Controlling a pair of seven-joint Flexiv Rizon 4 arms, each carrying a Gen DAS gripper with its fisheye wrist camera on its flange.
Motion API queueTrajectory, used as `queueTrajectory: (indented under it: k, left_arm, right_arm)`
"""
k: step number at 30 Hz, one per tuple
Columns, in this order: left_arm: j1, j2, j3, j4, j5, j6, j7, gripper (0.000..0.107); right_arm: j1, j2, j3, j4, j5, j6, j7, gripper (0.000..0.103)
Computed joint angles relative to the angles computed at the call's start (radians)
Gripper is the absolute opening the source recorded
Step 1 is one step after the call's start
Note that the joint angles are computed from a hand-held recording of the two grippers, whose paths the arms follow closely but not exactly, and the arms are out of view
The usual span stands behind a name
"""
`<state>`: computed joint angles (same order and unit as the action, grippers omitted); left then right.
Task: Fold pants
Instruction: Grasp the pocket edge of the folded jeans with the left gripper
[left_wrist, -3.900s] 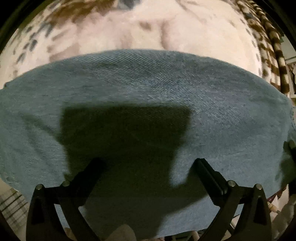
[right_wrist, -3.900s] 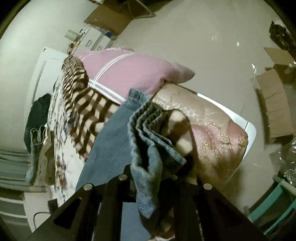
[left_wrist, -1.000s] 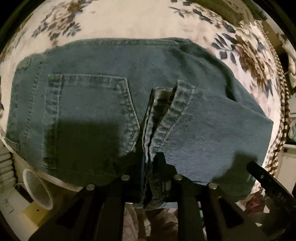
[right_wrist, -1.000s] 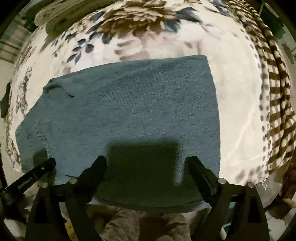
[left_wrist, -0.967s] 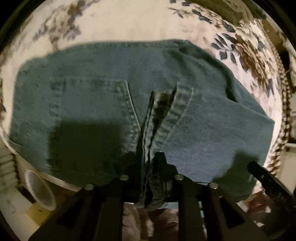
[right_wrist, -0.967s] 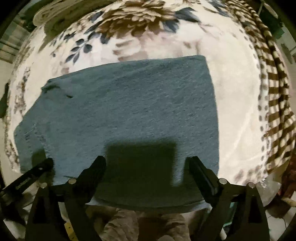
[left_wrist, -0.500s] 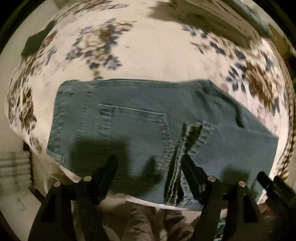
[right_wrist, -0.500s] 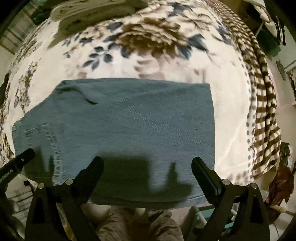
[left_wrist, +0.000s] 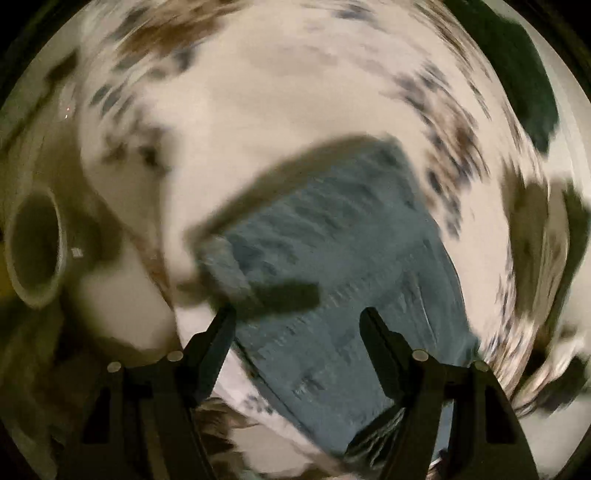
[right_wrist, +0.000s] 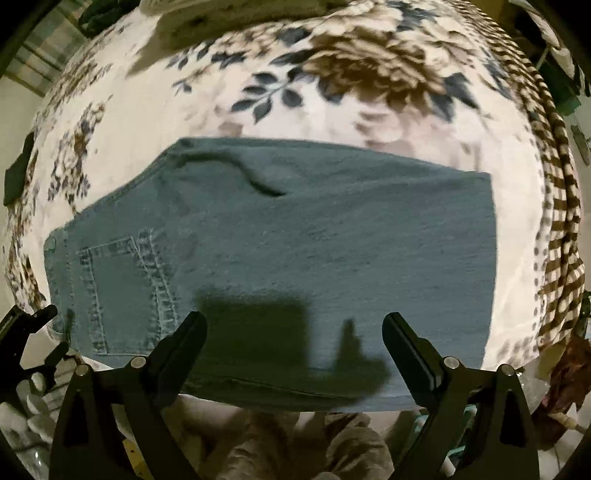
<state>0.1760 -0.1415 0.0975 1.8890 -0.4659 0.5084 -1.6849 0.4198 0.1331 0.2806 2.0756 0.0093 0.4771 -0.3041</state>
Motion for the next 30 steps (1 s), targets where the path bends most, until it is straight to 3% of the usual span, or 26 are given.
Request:
queueTrajectory:
  k: [10, 13, 18, 26, 27, 28, 30]
  left_arm:
    - [0.019, 0.003, -0.002, 0.146, -0.208, 0.145, 0.080, 0.064]
    - [0.025, 0.029, 0.008, 0.193, -0.265, 0.165, 0.104, 0.044]
    - [0.028, 0.062, 0.004, 0.294, -0.545, 0.144, 0.182, 0.044]
    - [-0.001, 0.028, -0.010, 0.272, -0.535, 0.204, 0.163, 0.044]
    - [-0.006, 0.030, -0.014, 0.271, -0.532, 0.220, 0.166, 0.041]
    - [-0.012, 0.039, -0.016, 0.272, -0.520, 0.239, 0.183, 0.026]
    - [-0.025, 0.063, -0.018, 0.276, -0.513, 0.270, 0.214, 0.021]
  right_arm:
    - [0.017, -0.081, -0.003, -0.016, 0.010, 0.012, -0.017, 0.098]
    - [0.017, -0.087, -0.004, -0.013, 0.034, 0.012, -0.013, 0.098]
    - [0.023, -0.096, 0.000, -0.010, 0.039, 0.020, -0.011, 0.098]
    - [0.034, -0.114, 0.004, -0.009, 0.036, 0.036, -0.006, 0.098]
    - [0.033, -0.111, 0.004, -0.007, 0.037, 0.036, -0.006, 0.098]
    - [0.033, -0.109, 0.004, -0.004, 0.038, 0.039, -0.003, 0.098]
    - [0.029, -0.102, 0.001, 0.001, 0.039, 0.037, -0.011, 0.098]
